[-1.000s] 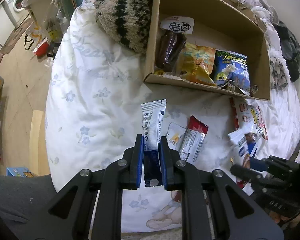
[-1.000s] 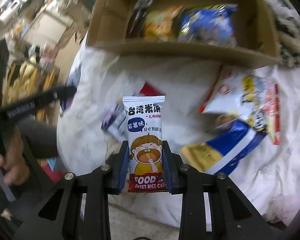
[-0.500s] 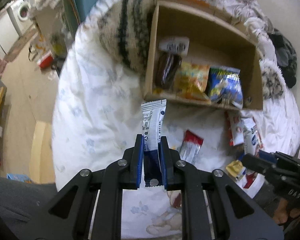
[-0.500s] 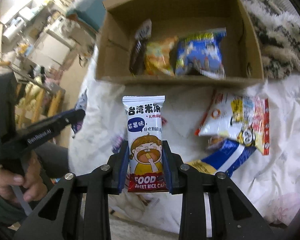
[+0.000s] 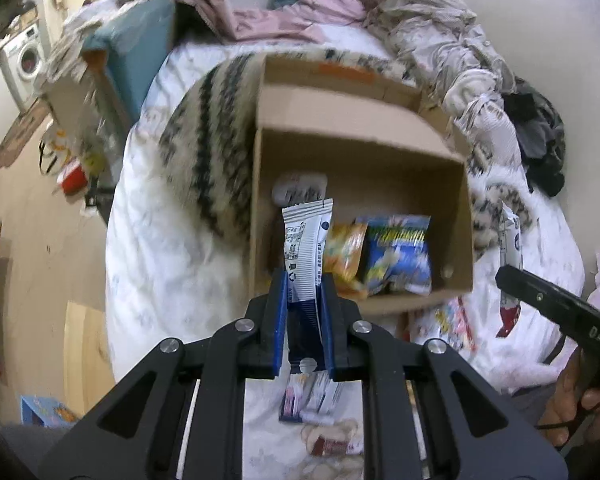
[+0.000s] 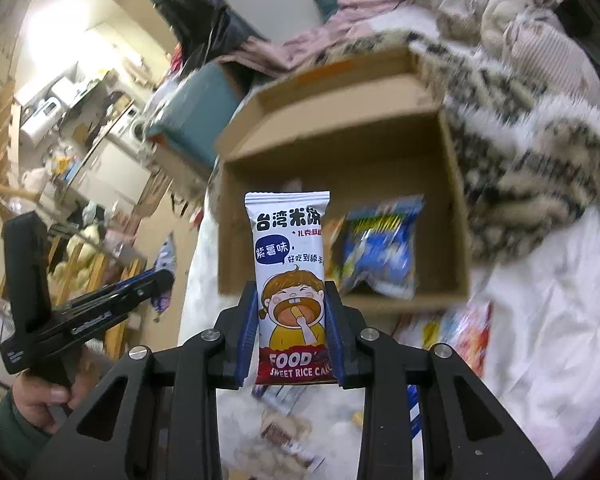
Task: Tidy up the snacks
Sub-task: 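Carry the rice-cake bar with the right tool while the left tool carries its bar over the box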
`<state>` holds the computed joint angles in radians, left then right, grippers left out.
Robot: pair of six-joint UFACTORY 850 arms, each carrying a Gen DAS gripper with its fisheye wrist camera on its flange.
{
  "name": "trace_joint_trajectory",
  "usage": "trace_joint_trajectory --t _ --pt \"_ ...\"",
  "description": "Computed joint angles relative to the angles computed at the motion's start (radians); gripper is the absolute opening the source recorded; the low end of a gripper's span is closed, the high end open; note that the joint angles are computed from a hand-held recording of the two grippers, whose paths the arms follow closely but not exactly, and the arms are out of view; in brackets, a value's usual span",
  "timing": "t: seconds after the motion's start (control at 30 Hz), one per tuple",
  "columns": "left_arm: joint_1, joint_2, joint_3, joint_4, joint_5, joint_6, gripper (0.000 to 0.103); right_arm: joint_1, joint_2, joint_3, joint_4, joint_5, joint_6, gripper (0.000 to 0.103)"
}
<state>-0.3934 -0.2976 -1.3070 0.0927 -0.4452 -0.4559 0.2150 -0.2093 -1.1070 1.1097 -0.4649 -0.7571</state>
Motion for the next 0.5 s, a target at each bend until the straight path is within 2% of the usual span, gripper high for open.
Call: trace_joint_trajectory --t 0.13,0.3,0.4,0.5 --pt "-0.001 -0.059 -0.085 0.036 -0.005 -0.001 0.013 -0.027 -0.031 -0.046 -0.021 0.047 0.011 0.032" --pt "-0.003 -0.133 -0.141 0.066 0.001 -0.002 0.013 -0.064 -0.088 -0.07 -0.003 0.069 -0.003 0.032" --pt "-0.001 -0.156 -0.126 0.03 0.028 0.029 0.013 -0.079 -0.125 -0.073 -0.017 0.048 0.049 0.032" --pt "0.001 -0.183 -0.131 -0.063 0.017 0.099 0.013 -0.08 -0.136 -0.081 -0.044 0.061 0.072 0.032"
